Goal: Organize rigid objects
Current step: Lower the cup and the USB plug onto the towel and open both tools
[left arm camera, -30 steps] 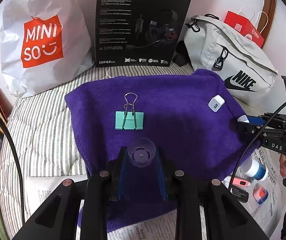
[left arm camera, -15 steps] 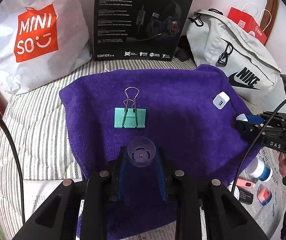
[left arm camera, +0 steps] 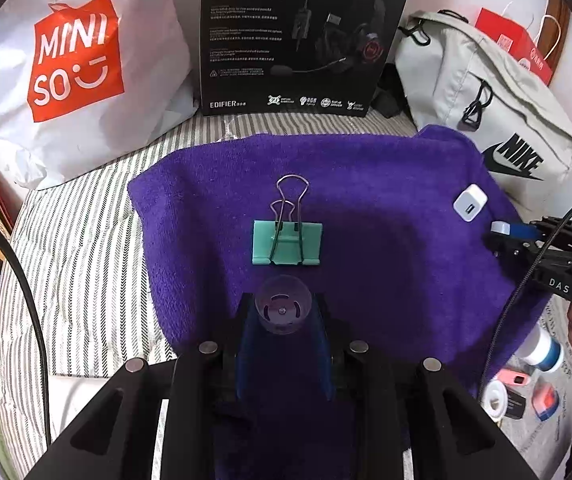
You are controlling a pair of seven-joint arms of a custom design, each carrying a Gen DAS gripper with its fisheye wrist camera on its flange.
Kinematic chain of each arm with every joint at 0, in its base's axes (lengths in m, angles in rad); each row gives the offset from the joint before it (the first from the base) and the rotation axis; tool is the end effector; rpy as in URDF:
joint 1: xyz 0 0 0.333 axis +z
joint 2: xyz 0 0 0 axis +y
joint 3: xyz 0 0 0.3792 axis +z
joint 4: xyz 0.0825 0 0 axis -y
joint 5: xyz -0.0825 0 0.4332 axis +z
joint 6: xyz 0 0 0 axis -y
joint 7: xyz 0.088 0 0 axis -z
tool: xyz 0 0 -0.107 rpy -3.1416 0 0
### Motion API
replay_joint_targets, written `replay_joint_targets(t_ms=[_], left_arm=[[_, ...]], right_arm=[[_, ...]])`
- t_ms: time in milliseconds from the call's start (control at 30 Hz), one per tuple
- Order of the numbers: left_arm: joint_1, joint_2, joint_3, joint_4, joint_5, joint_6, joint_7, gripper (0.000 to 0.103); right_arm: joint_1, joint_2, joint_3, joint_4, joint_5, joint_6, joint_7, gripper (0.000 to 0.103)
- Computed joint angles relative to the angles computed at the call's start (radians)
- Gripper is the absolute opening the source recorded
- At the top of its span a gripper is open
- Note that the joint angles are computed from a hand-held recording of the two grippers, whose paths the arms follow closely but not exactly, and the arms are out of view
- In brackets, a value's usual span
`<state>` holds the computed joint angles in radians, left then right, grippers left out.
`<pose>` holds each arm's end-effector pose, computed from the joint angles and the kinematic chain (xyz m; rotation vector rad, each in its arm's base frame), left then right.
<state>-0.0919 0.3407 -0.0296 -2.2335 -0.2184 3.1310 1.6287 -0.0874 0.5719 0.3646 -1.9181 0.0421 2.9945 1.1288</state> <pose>0.6340 -0.0577 0.2963 -1.9827 1.8995 -0.6375 0.7138 0.1687 0.2843 -2.3027 1.2565 -0.3824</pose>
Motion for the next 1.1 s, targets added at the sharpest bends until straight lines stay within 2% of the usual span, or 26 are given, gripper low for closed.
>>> replay_joint_targets(t_ms=[100, 233, 367, 400, 467, 500, 533, 567, 667, 733, 833, 900, 933, 1033, 1100], left_arm=[[-0.084, 0.016, 0.090, 0.014, 0.048, -0.020, -0.045, 0.026], [-0.076, 0.019, 0.084, 0.015, 0.063, -0.013, -0.054, 0.026], [-0.104, 0.019, 0.115, 0.011, 0.089, -0.011, -0.070, 0.026], [-0.100, 0.018, 0.110, 0.010, 0.092, -0.012, -0.068, 0.030], [-0.029, 0.011, 0.033, 0.007, 0.067, -0.020, -0.034, 0.040], [-0.012, 0.005, 0.013, 0.003, 0.058, -0.027, -0.024, 0.042], [-0.007, 0.001, 0.006, -0.001, 0.054, -0.033, -0.020, 0.044], [-0.020, -0.002, 0.017, -0.006, 0.058, -0.032, -0.025, 0.045], [-0.079, -0.013, 0.075, -0.020, 0.086, -0.037, -0.062, 0.046], [-0.088, -0.025, 0.082, -0.032, 0.092, -0.043, -0.087, 0.046], [-0.047, -0.063, 0.039, -0.070, 0.075, -0.030, -0.081, 0.046], [-0.003, -0.099, -0.011, -0.107, 0.045, -0.006, -0.062, 0.046], [-0.011, -0.113, -0.005, -0.121, 0.045, -0.002, -0.065, 0.046], [-0.117, -0.159, 0.108, -0.166, 0.122, 0.005, -0.146, 0.046], [-0.146, -0.192, 0.141, -0.200, 0.165, 0.010, -0.196, 0.046]], right_arm=[[0.001, 0.012, 0.000, 0.012, 0.003, -0.011, 0.000, 0.028], [-0.007, 0.017, 0.009, 0.011, 0.008, -0.003, -0.008, 0.028], [-0.015, 0.020, 0.019, 0.011, 0.011, -0.003, -0.013, 0.030], [-0.026, 0.021, 0.031, 0.012, 0.015, -0.013, -0.020, 0.032], [-0.048, 0.015, 0.056, 0.009, 0.028, -0.048, -0.049, 0.046], [-0.059, 0.007, 0.069, 0.002, 0.043, -0.058, -0.064, 0.052], [-0.069, -0.003, 0.082, -0.015, 0.061, -0.043, -0.081, 0.061], [-0.075, -0.012, 0.089, -0.030, 0.073, -0.027, -0.094, 0.063], [-0.086, -0.040, 0.101, -0.066, 0.096, -0.005, -0.108, 0.063], [-0.099, -0.057, 0.112, -0.082, 0.116, -0.008, -0.113, 0.063], [-0.106, -0.087, 0.113, -0.114, 0.140, -0.002, -0.120, 0.063], [-0.115, -0.113, 0.116, -0.142, 0.159, 0.001, -0.126, 0.063], [-0.123, -0.122, 0.122, -0.153, 0.172, 0.000, -0.131, 0.063], [-0.173, -0.150, 0.171, -0.191, 0.236, 0.005, -0.172, 0.063], [-0.213, -0.173, 0.212, -0.220, 0.293, 0.006, -0.209, 0.063]])
